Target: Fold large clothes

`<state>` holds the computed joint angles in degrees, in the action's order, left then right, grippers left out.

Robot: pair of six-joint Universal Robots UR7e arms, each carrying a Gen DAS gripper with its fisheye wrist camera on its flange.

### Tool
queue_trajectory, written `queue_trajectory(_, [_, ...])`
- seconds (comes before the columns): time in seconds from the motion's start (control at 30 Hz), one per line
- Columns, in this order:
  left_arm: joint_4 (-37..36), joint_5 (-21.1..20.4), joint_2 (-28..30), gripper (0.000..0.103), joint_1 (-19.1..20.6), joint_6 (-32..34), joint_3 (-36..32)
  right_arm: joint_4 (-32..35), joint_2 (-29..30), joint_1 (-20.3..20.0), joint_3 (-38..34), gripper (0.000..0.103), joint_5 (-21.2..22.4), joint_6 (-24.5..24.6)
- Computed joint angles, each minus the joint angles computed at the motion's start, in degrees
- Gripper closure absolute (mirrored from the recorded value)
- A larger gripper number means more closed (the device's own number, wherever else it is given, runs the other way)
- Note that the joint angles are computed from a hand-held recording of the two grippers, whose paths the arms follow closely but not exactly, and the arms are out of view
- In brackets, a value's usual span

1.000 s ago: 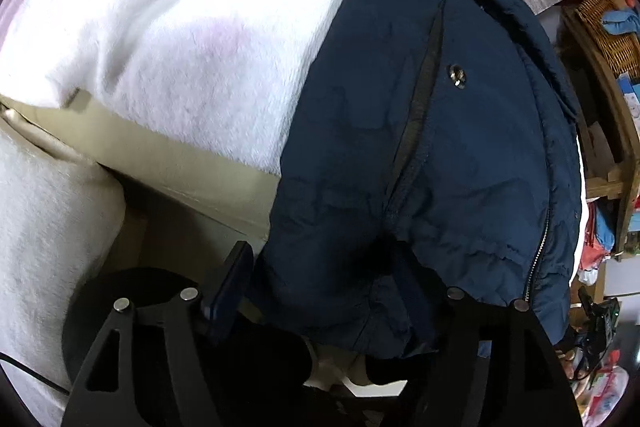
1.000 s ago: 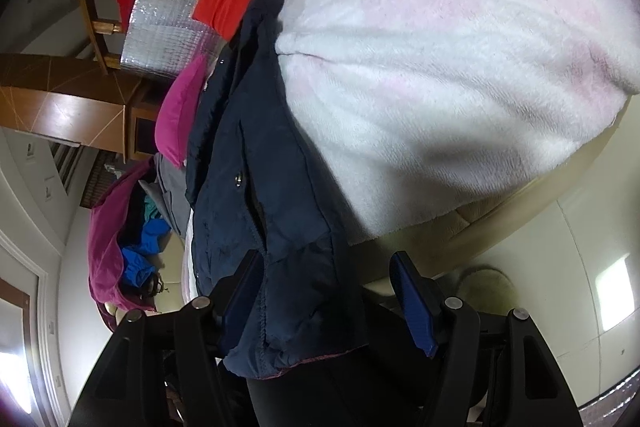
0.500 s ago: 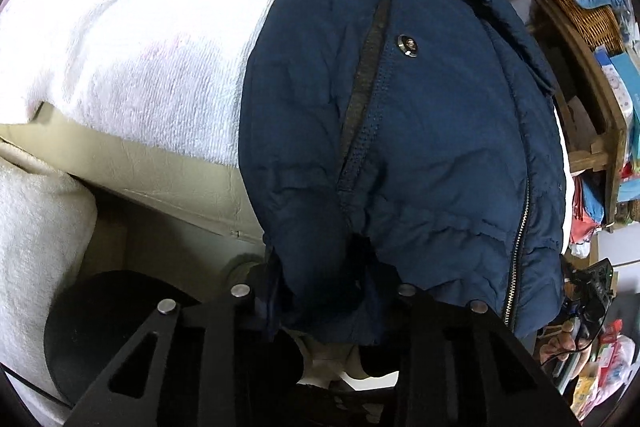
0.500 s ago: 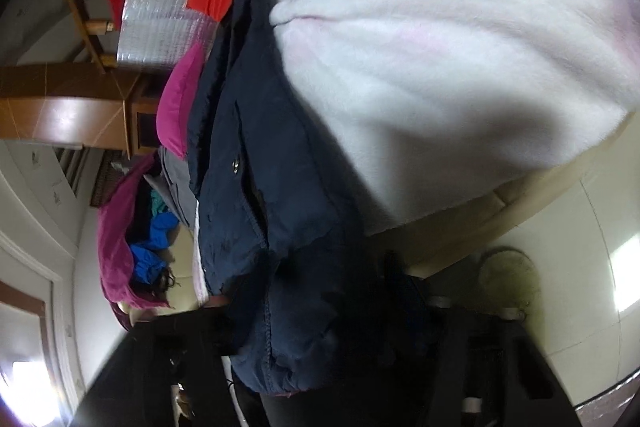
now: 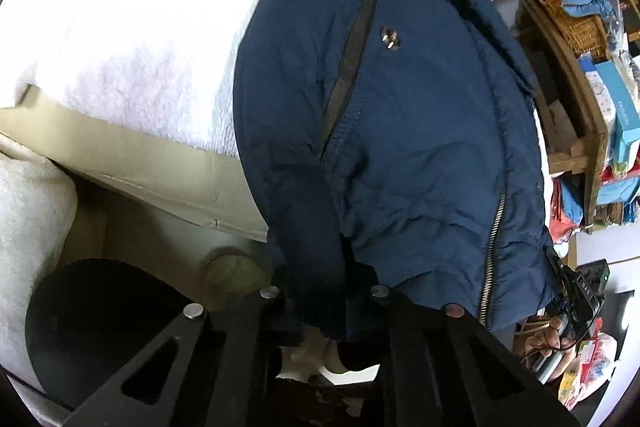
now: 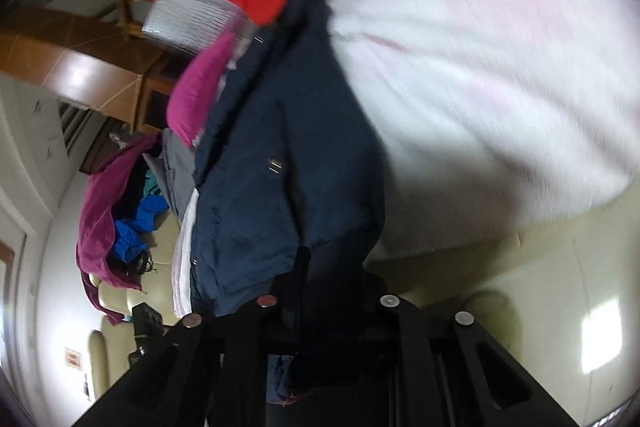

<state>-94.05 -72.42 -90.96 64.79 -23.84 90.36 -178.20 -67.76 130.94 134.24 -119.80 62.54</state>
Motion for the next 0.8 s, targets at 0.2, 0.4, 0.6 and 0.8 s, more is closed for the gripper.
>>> queue_trajectory(0.2, [-3.87,-2.97,-3.65,0.092,-0.95,1.3,-0.33,3.6,-1.01,4.07,-4.1,0.091,-4.66,-3.57])
queue_trajectory(0.4, [-5.27,-3.75,-3.7,0.092,-2.62,3.24,-2.88,8.05,-1.49,6.8,-7.27,0.092,-6.34,-3.41])
queue_trajectory(0.6, [-5.54,-4.82,-3.25,0.092,-2.85,4.1,-3.67,11.86,-3.8,8.94,-7.9,0.093,-6.13,-2.07])
queue_trajectory(0.8, [-4.23,-4.69,-3.69,0.092,-4.85,4.07,-5.61,14.02,-6.63,11.87,-8.74,0.093,-7.08,-1.04])
